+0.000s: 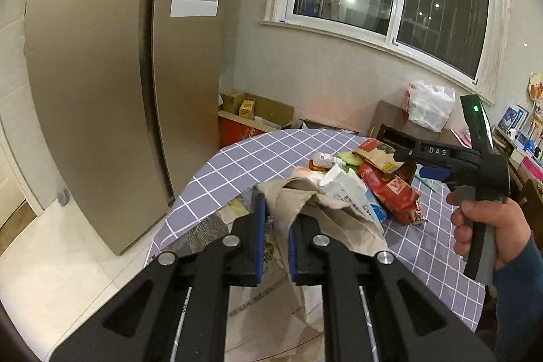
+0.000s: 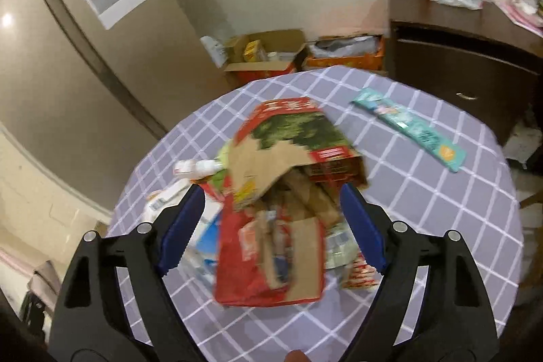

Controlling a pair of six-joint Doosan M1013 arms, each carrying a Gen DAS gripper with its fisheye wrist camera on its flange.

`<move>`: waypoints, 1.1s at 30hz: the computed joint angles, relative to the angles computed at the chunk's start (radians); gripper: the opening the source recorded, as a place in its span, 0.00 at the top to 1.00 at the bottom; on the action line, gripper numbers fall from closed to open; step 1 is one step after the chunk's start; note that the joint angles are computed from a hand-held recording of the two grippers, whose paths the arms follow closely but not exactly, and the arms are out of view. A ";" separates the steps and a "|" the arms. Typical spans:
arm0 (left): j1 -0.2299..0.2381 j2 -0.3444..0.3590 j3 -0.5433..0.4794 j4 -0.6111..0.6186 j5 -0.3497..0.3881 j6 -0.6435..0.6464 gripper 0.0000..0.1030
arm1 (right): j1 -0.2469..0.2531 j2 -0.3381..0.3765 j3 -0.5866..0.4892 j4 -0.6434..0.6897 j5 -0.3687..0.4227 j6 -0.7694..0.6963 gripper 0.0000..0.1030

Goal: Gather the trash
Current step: 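Carry the newspaper to the blue bin with the left tool while the right tool grasps the red-green snack box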

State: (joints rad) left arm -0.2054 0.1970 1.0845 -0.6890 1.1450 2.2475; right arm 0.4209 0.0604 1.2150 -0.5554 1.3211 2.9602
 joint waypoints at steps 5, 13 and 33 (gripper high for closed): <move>0.003 0.006 -0.004 -0.008 0.013 -0.005 0.90 | -0.048 0.012 0.001 0.061 -0.052 0.037 0.47; 0.029 0.009 -0.011 -0.012 -0.015 -0.026 0.90 | -0.071 -0.058 0.093 0.026 -0.226 0.133 0.96; 0.215 0.130 -0.072 0.199 0.012 -0.264 0.90 | 0.069 0.265 -0.401 0.380 -0.274 -0.574 0.96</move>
State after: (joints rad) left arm 0.0092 0.3269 1.0124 -0.4905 1.1570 1.9836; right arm 0.4898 0.3256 0.8139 -0.1753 1.0469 2.3859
